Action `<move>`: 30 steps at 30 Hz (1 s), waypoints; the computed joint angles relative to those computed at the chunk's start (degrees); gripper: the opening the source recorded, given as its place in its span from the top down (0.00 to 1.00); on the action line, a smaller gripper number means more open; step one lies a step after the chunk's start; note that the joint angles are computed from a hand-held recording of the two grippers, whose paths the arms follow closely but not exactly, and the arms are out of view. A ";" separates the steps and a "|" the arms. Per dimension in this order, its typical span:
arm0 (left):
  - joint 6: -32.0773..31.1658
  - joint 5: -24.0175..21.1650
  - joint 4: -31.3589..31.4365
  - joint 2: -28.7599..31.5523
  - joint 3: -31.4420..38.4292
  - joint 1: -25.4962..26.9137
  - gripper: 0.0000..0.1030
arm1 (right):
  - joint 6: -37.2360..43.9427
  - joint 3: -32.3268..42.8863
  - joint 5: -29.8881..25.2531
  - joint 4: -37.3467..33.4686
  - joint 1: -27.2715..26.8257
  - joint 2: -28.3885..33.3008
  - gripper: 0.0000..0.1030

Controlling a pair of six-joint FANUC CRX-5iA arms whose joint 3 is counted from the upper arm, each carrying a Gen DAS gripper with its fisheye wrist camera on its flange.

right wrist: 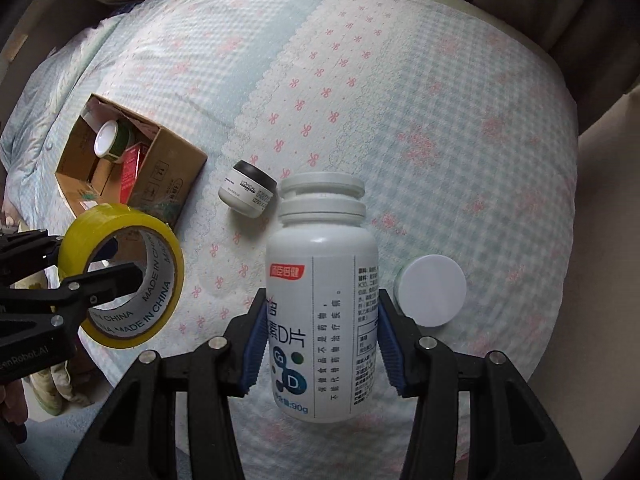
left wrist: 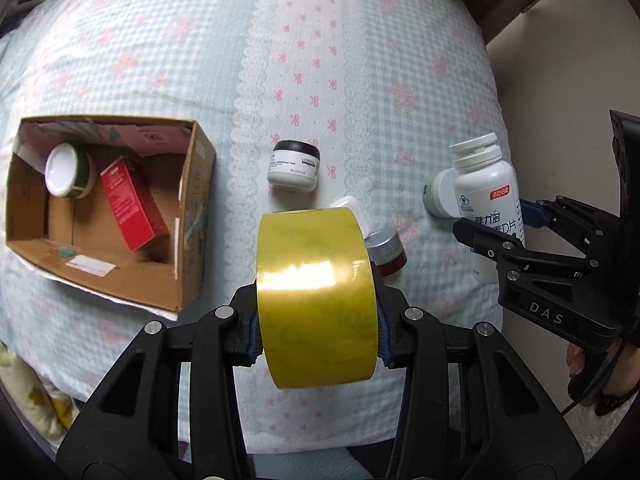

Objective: Organize rigid objects
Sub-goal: 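Grasp the yellow tape roll with left tool while right tool grasps white vitamin bottle, then carry tape roll and vitamin bottle into the cardboard box and release them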

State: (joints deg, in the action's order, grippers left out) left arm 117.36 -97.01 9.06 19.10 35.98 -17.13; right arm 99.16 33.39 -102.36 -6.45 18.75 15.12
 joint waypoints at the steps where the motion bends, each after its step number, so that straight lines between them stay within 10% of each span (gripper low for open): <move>1: -0.72 -1.01 -0.39 -0.18 1.38 0.11 0.63 | -1.96 -0.52 -0.17 0.12 0.78 -1.45 0.55; 13: -14.10 -6.67 -0.72 -8.59 3.24 9.17 0.63 | -21.37 5.06 -4.77 2.85 9.74 -6.32 0.55; 30: -44.91 -11.10 6.64 -17.70 -8.22 37.90 0.63 | -54.31 10.03 -1.16 8.86 30.70 -3.97 0.55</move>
